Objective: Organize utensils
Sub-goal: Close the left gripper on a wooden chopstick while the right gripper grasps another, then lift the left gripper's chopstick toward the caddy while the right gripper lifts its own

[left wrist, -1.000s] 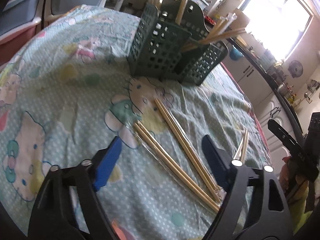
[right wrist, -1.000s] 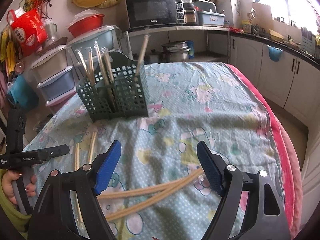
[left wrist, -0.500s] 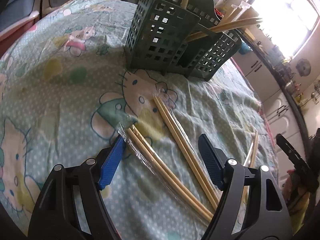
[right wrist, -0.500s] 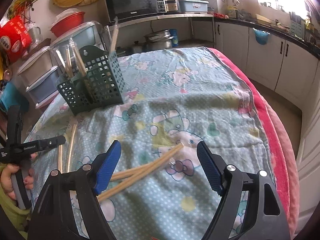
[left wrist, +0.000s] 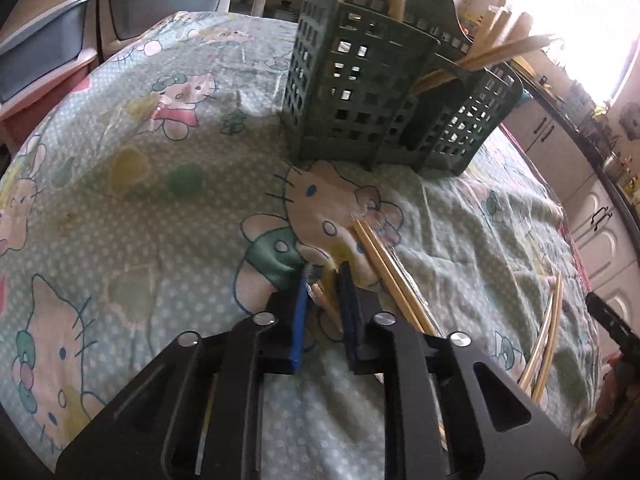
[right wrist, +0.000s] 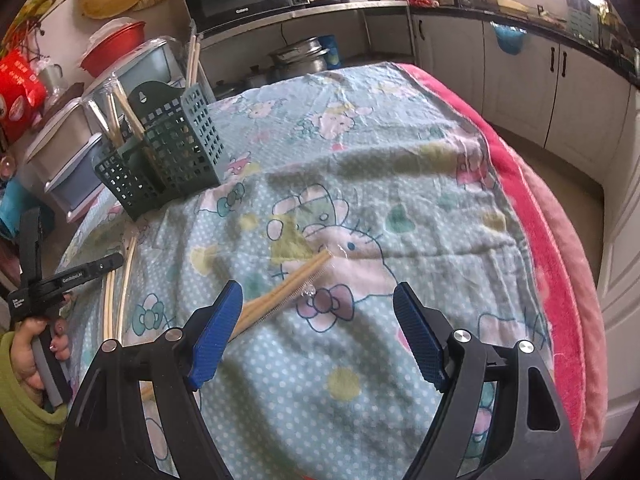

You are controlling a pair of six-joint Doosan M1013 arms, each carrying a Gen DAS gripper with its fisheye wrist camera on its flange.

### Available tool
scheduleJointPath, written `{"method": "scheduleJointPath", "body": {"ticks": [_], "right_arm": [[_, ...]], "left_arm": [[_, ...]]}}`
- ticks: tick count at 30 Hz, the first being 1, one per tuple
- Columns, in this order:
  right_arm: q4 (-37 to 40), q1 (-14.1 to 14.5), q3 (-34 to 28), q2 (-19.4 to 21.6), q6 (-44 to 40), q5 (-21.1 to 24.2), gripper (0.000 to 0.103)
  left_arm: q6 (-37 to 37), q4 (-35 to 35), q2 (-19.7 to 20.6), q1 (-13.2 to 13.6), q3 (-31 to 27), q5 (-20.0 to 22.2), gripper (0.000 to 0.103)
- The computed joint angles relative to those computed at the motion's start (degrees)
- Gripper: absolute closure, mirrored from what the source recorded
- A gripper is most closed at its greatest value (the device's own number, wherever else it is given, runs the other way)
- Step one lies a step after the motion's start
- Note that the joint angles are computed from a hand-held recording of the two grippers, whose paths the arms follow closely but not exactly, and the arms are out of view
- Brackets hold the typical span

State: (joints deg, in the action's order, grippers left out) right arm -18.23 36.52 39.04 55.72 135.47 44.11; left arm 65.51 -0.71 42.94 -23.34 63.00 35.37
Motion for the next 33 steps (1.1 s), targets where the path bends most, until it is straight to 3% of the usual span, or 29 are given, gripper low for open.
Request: {"method": "scheduleJointPath", "body": {"ticks": [6,13,16,18,20,28,33], "right_arm": [[3.75,-0.75,-0.94,0.51,-1.39,-1.13,0.033],[8.26,-1.68,-11.03,6.10,-4.00,6.65,0.042],[8.27,-1.87,-12.18,6.94,-2.92,6.97,0.054],[8.54,-2.02,-11.93,6.83,-2.84,6.21,0.080],[7.97,-1.97,-11.40,6.53,-2.86,5.06,0.096],[-3.67,-0.31,-7.15,3.37,0.26,-1.16,0.099],[-6.68,0.45,-6.40,2.04,0.14,-5.03,0.100]], "left_arm": [[0.81,-1.67,-0.23,0.22,0.44,-0.92,0.096],[2.22,-4.44,-0.34,0.61,0.57,-1.70,0.097],[2.91,-5.12,-0.39,0.65,0.54,-1.88,0.097],[3.47,-5.91,-0.61,0.70,0.70,-2.57,0.097],[3.57,-5.87,-0.96,0.65,1.03,-3.66,0.097],[5.05,-6.13,-1.96,0.38,0.92,-5.67,0.098],[7.20,-6.87,-2.99,0.14,1.23,-7.64,0.099]]}}
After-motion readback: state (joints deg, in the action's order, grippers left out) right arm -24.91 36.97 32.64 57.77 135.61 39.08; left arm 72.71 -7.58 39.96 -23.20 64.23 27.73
